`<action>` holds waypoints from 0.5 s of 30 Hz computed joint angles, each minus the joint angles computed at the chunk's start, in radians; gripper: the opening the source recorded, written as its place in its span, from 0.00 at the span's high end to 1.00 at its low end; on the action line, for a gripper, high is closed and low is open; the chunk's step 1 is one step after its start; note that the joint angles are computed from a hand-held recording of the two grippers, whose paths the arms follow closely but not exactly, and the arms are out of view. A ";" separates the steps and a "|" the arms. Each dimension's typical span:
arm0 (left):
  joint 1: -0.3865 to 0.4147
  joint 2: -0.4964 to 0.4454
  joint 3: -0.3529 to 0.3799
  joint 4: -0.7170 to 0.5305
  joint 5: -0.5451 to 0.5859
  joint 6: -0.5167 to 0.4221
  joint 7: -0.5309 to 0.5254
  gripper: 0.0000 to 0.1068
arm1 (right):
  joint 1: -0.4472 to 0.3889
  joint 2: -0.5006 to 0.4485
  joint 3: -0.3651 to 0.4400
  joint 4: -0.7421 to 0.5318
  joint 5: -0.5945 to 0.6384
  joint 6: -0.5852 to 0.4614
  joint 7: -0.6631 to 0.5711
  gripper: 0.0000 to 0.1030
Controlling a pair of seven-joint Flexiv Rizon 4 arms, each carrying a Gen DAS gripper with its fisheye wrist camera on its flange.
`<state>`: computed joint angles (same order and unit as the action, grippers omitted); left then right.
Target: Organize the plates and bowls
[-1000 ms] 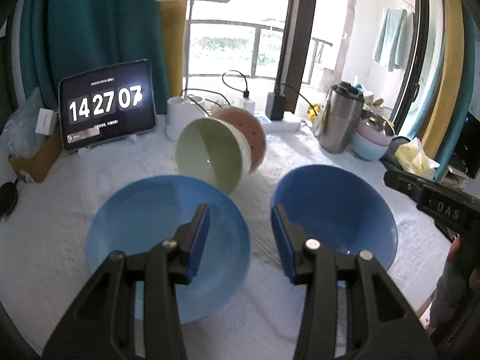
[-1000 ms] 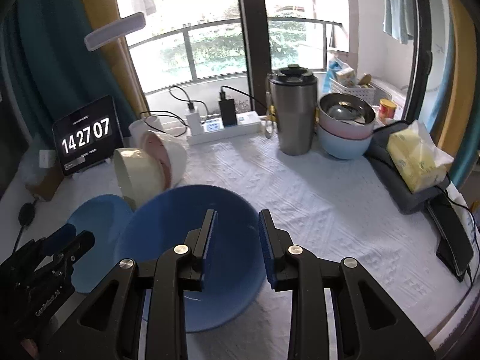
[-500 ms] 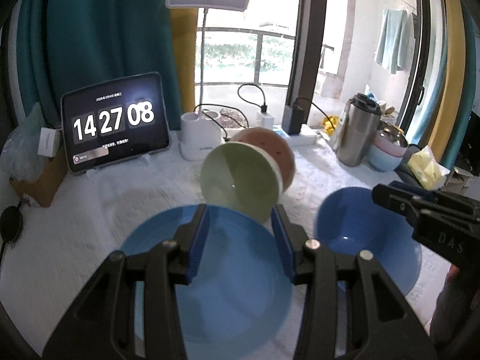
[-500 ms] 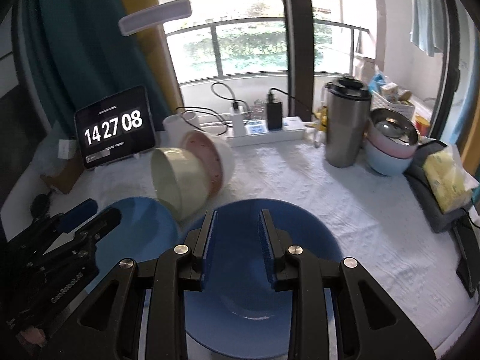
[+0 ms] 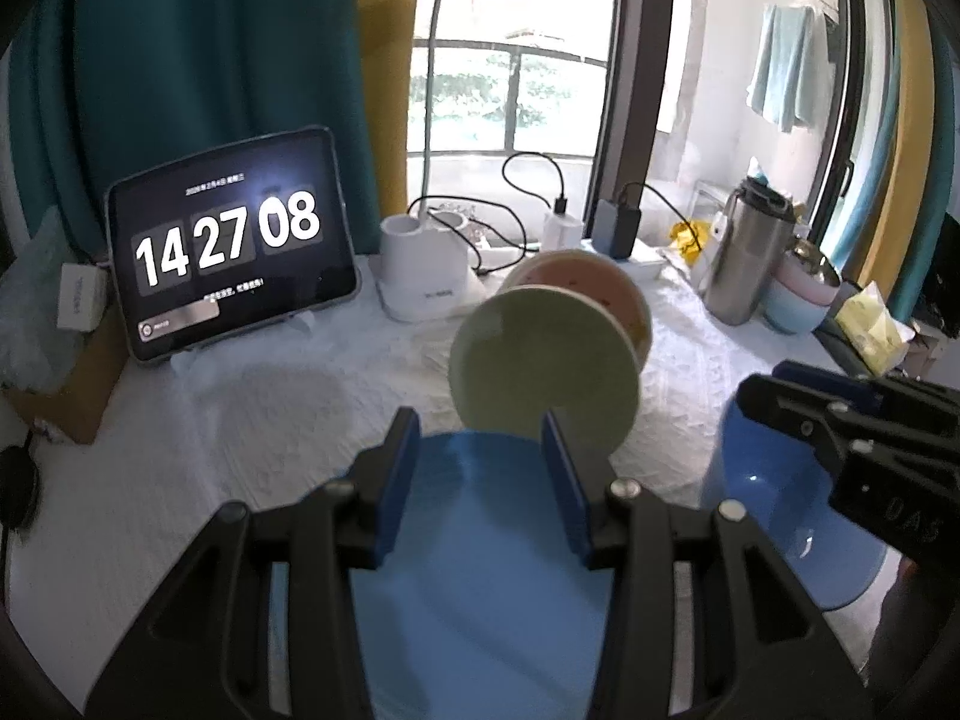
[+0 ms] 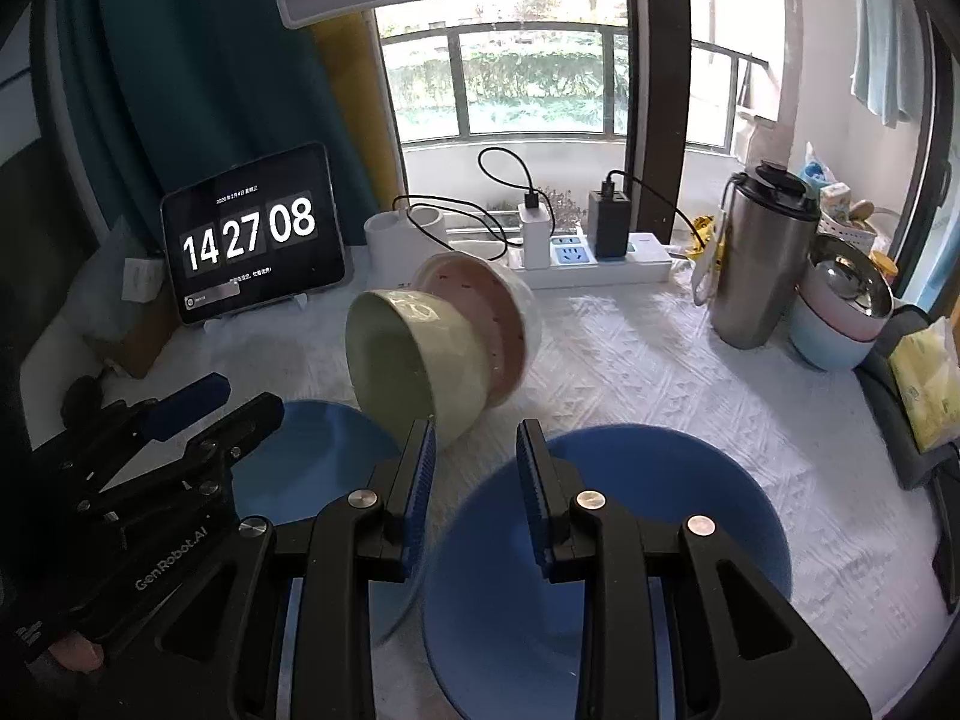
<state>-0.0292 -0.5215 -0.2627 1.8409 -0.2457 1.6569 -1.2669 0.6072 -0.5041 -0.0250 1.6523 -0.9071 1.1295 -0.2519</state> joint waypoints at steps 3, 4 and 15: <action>0.071 -0.013 -0.075 -0.008 0.006 -0.015 0.055 0.59 | 0.004 -0.027 0.008 -0.041 0.029 -0.032 -0.023 0.71; 0.087 -0.019 -0.091 -0.015 0.007 -0.018 0.073 0.59 | 0.005 -0.035 0.009 -0.053 0.039 -0.041 -0.029 0.71; 0.111 -0.087 -0.123 -0.142 -0.050 -0.166 0.280 0.59 | 0.046 -0.135 -0.011 -0.203 0.125 -0.125 -0.044 0.61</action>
